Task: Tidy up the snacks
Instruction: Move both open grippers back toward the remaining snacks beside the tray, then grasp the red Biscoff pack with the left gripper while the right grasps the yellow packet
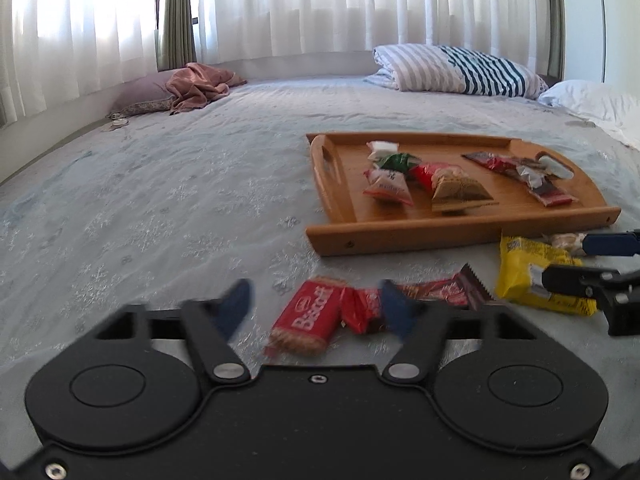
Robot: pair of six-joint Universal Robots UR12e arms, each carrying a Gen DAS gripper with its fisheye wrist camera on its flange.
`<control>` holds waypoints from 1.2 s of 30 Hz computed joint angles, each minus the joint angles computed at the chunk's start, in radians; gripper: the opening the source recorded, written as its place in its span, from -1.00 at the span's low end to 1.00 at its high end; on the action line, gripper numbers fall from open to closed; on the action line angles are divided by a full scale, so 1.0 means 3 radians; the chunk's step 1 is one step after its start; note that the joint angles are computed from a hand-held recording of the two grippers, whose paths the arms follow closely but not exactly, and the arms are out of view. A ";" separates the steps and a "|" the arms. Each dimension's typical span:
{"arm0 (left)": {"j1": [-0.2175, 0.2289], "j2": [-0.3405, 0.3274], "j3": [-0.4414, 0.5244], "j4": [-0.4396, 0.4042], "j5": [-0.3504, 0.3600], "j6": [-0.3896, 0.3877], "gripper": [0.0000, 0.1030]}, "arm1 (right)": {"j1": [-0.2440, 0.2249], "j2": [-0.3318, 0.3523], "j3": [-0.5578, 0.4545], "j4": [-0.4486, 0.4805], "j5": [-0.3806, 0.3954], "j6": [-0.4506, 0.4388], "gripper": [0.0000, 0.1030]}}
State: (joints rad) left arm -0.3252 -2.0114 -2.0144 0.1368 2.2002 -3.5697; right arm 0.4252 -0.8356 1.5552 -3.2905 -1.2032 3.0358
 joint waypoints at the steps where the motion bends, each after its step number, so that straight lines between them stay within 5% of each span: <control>1: 0.0000 0.0006 -0.0015 0.0014 -0.0010 0.0005 0.03 | 0.0001 0.0003 -0.0007 0.0019 -0.0008 0.0014 0.77; 20: 0.0092 -0.0029 -0.0021 0.0012 -0.0308 -0.0040 -0.06 | 0.0022 0.0020 -0.0053 0.0209 -0.0087 0.0032 0.75; 24: 0.0093 -0.0046 0.0013 0.0004 -0.0339 -0.0058 -0.30 | 0.0046 0.0013 -0.0124 0.0394 -0.0162 -0.0037 0.75; 28: 0.0074 -0.0060 0.0048 -0.0016 -0.0336 -0.0027 -0.32 | 0.0083 0.0035 -0.0201 0.0473 -0.0282 -0.0110 0.74; 36: 0.0002 -0.0056 0.0053 -0.0006 -0.0341 -0.0077 -0.34 | 0.0096 0.0012 -0.0168 0.0464 -0.0251 -0.0113 0.13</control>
State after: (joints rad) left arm -0.3245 -2.0280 -1.9986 0.1352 2.0978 -3.5929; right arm 0.4540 -0.8321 1.5049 -3.1514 -1.2785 3.0020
